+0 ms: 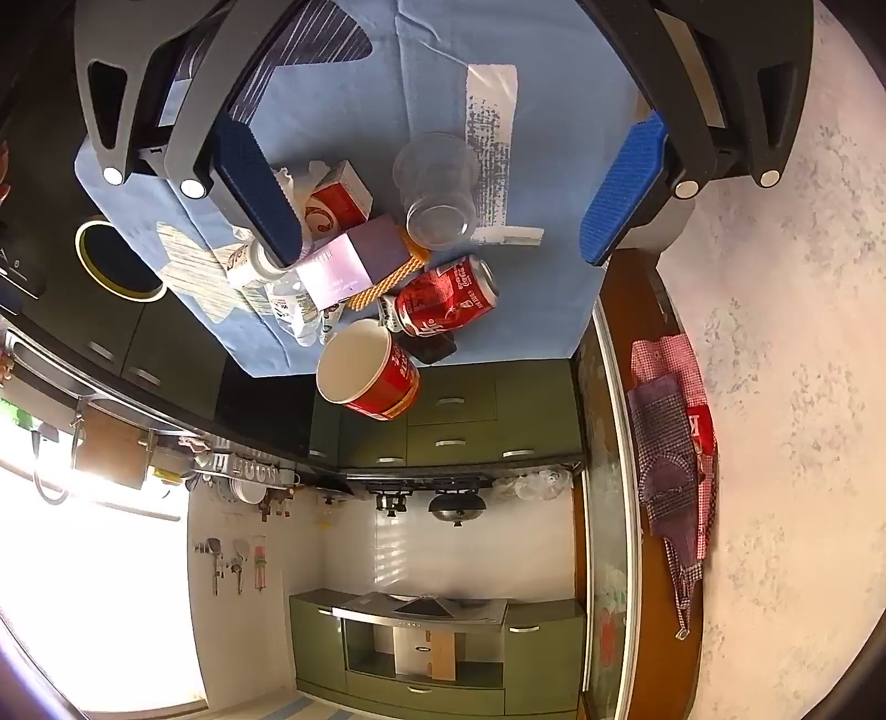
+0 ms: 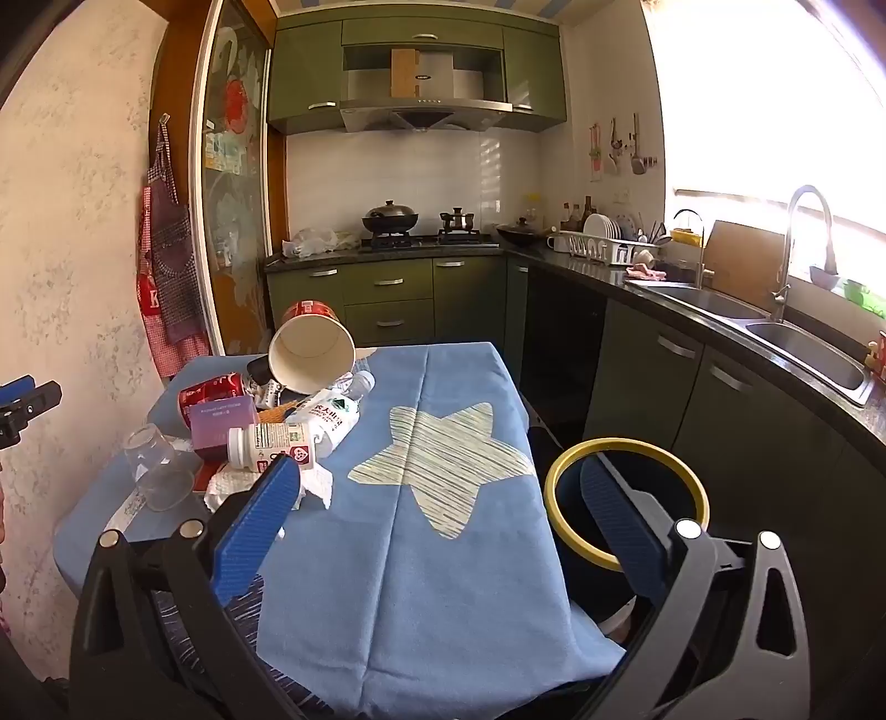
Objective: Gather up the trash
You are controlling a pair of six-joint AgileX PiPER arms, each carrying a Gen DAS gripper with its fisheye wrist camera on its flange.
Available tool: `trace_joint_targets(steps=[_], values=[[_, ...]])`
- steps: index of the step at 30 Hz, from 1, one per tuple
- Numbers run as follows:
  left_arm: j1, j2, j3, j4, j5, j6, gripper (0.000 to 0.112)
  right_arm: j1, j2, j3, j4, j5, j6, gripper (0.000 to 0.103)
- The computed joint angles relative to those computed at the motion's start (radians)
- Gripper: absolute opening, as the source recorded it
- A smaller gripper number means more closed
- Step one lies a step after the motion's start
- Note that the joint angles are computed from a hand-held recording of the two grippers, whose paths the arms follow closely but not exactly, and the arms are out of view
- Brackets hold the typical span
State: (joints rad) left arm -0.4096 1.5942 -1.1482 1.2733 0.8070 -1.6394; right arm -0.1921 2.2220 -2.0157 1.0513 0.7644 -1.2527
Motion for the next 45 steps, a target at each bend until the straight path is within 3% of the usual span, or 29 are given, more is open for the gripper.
trace_joint_targets(steps=[3, 11, 14, 45], values=[[0.008, -0.009, 0.009, -0.005, -0.018, 0.002, 0.099, -0.001, 0.007, -0.008, 0.004, 0.003, 0.005, 0.097], [-0.050, 0.012, -0.029, -0.022, 0.049, 0.039, 0.099, 0.007, 0.016, -0.013, -0.008, -0.010, 0.014, 0.097], [-0.014, 0.002, -0.025, -0.034, 0.008, 0.046, 0.099, 0.006, 0.019, -0.014, -0.006, -0.010, 0.012, 0.097], [-0.003, 0.018, -0.030, -0.031, -0.020, 0.049, 0.099, 0.017, 0.063, -0.078, -0.070, 0.008, 0.100, 0.097]])
